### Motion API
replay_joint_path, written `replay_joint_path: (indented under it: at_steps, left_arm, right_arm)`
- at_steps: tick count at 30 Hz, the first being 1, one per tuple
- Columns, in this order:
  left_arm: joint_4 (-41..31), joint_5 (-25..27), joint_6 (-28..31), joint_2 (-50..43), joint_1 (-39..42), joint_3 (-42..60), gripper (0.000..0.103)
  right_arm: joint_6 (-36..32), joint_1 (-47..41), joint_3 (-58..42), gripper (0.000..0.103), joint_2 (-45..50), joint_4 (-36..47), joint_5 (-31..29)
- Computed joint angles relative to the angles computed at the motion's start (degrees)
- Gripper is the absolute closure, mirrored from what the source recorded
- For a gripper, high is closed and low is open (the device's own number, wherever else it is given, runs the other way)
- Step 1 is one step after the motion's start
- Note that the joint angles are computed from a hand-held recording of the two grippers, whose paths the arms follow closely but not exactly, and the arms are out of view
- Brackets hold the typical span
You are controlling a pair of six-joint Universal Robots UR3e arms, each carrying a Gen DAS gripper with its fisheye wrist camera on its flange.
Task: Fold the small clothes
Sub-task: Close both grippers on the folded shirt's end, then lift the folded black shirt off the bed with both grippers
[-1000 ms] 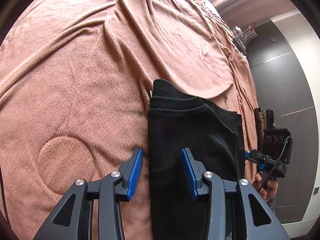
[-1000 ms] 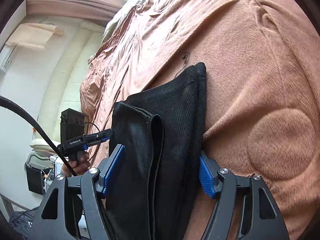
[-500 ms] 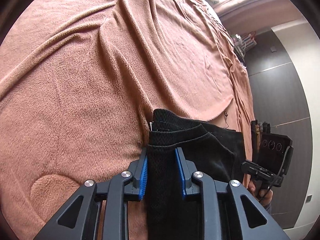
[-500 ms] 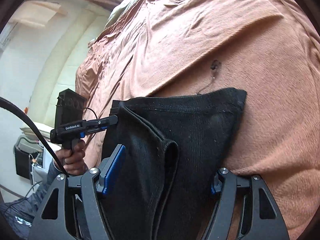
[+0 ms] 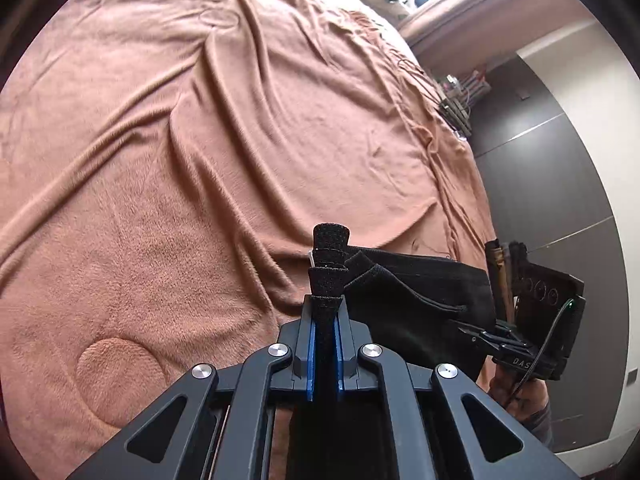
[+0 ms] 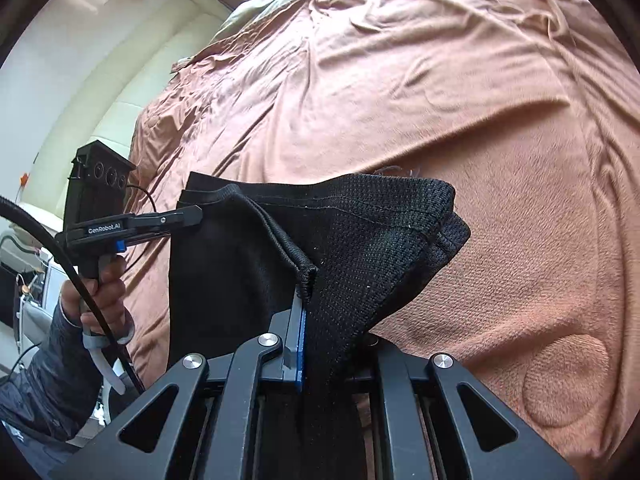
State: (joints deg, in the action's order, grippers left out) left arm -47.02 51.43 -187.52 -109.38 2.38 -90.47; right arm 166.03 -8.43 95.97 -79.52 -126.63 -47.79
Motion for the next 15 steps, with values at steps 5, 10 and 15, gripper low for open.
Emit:
replay_joint_path:
  at_steps: [5,10,15]
  left_arm:
    - [0.8,-1.6,-0.3,6.4,1.3,-3.6,0.096]
    - [0.0,-1.9,-0.5,12.8,1.3,-5.5,0.096]
    - [-2.7,-3.6,0.0,20.8,3.1,-7.7,0.096]
  right_arm:
    - [1.5,0.7,5.2,0.097,-8.5,-2.0,-1.3]
    - [2.6,1.2,10.0,0.097,-18.4,-1.6,-2.7]
    - [-1.1,-2.9,13.6,0.097,-31.6,5.6,-0.8]
